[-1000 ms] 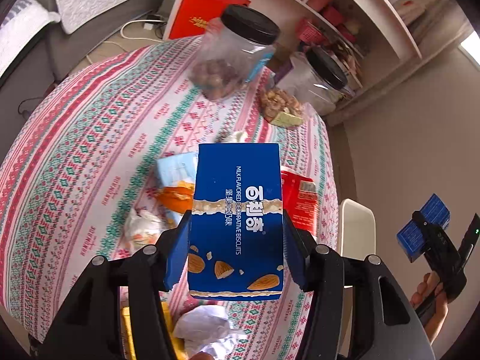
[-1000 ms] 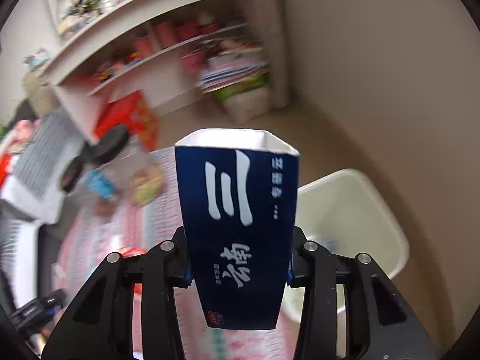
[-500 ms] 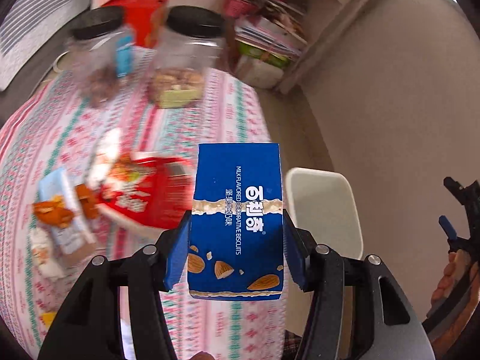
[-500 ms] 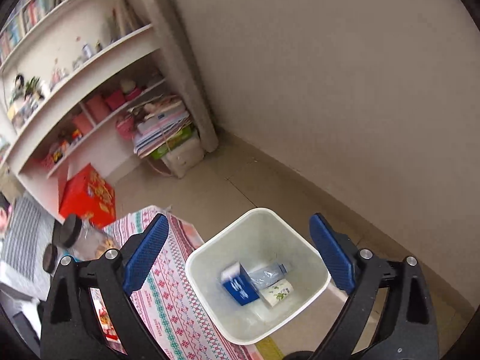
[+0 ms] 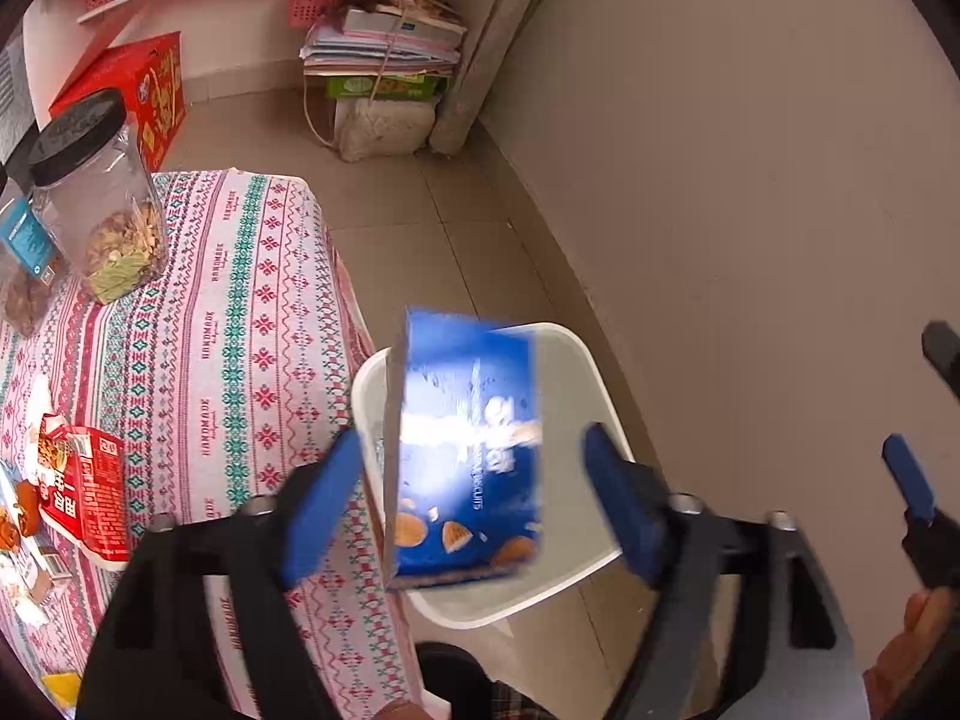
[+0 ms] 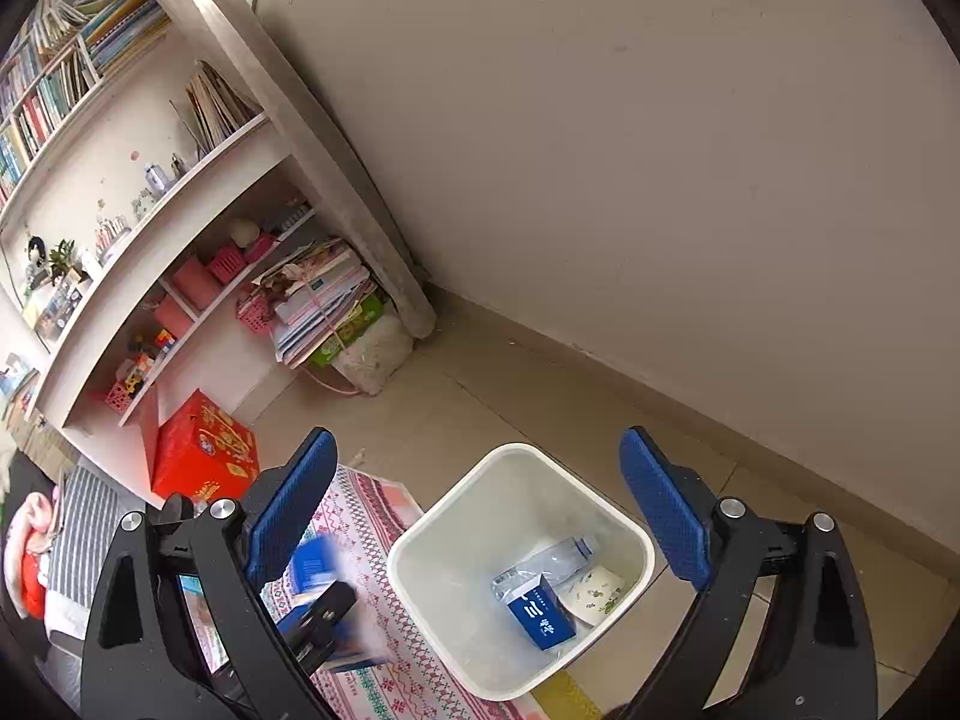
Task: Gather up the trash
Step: 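Move both tools back over the table toward the yellow packet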
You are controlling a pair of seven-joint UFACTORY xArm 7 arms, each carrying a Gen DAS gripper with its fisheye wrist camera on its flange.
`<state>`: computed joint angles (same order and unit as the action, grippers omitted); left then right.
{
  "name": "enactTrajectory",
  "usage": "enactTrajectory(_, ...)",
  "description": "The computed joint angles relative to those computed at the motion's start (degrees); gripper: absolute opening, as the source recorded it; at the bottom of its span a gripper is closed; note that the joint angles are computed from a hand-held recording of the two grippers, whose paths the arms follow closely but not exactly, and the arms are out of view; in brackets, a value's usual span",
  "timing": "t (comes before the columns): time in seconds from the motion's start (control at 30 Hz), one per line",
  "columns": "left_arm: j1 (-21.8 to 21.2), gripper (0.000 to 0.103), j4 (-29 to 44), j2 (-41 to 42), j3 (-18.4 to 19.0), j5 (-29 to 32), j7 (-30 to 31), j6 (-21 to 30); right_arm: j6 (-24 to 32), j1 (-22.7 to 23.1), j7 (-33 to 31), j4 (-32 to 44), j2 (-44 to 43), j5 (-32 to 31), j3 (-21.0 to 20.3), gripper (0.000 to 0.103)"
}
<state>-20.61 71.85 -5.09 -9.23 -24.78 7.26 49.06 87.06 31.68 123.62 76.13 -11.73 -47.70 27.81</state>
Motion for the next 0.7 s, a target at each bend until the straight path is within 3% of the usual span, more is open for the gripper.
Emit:
enactTrajectory(0.1,0.4,0.081,0.7,-0.2,0.6,-1.7,-0.6,1.8,-0.5,-0.1,0.0,-0.4,-0.4,-0.1,0.0,0.091)
enactTrajectory(0.3,2.3,0.081,-5.3,-5.6,1.5,4.4,-1.6,0.4,-1.4,0.1,-2.0,1.0,1.0,-1.1,0.2,0.091)
enactTrajectory(0.53,5.9,0.081,-13.3,-12.6,4.3,10.9,-0.1,-0.2,-4.0,3.3,-11.2,7.3,8.3,-1.1,-2.4,0.093)
enactTrajectory(0.7,10.0,0.081,-16.2,-15.6,6.6,15.1,0.3,2.5,-5.3,7.5,-17.3,14.5,15.7,-2.2,-4.9,0.095)
